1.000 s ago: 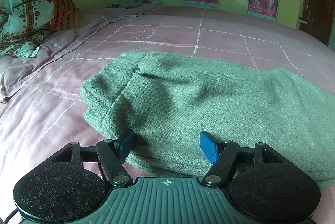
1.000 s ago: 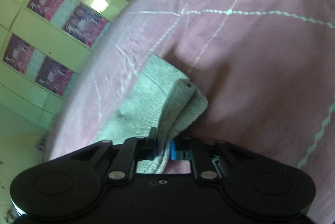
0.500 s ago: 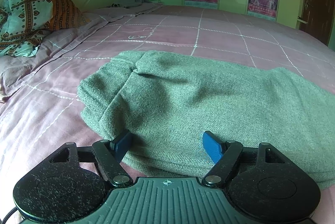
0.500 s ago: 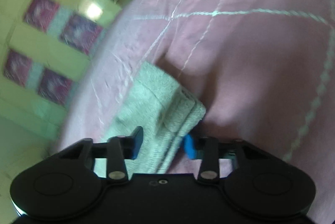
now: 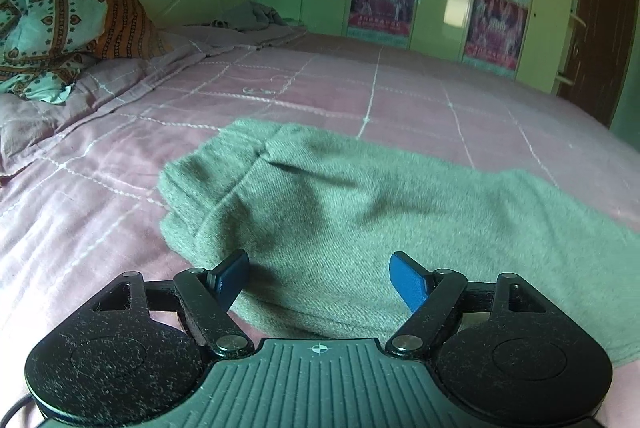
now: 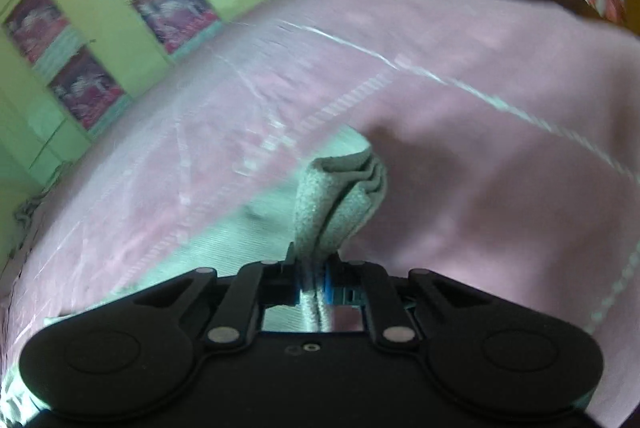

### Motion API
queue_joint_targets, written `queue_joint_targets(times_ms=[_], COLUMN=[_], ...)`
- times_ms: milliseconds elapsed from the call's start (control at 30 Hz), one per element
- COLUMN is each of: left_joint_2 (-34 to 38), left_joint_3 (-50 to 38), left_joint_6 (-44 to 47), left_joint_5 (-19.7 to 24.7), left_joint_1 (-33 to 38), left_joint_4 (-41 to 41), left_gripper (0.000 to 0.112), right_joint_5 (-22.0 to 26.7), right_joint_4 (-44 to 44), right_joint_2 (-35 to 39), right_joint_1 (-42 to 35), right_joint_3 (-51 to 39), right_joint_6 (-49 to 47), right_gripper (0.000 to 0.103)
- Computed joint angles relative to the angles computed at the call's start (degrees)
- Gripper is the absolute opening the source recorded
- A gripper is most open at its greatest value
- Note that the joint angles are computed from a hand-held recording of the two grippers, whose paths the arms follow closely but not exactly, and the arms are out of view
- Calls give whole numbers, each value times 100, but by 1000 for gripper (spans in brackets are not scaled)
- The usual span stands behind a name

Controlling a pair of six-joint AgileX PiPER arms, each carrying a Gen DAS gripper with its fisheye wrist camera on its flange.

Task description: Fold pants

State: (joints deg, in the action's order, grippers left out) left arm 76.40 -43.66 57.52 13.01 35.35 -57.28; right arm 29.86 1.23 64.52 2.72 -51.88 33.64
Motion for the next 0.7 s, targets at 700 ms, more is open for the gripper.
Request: queue_joint_targets(times_ms=[700], left_joint_2=[-248], left_joint_3=[-110], left_joint_6=[-269], left_joint_5=[1754], left_joint_1=[982], left_joint_4=[274], left_gripper=[86], right_joint_5=[279], right_joint_4=[-2628], right_joint_2=[4029], right_joint_1=[5118], right_joint_3=[-3799], right_joint_6=[1868], right_gripper=[9])
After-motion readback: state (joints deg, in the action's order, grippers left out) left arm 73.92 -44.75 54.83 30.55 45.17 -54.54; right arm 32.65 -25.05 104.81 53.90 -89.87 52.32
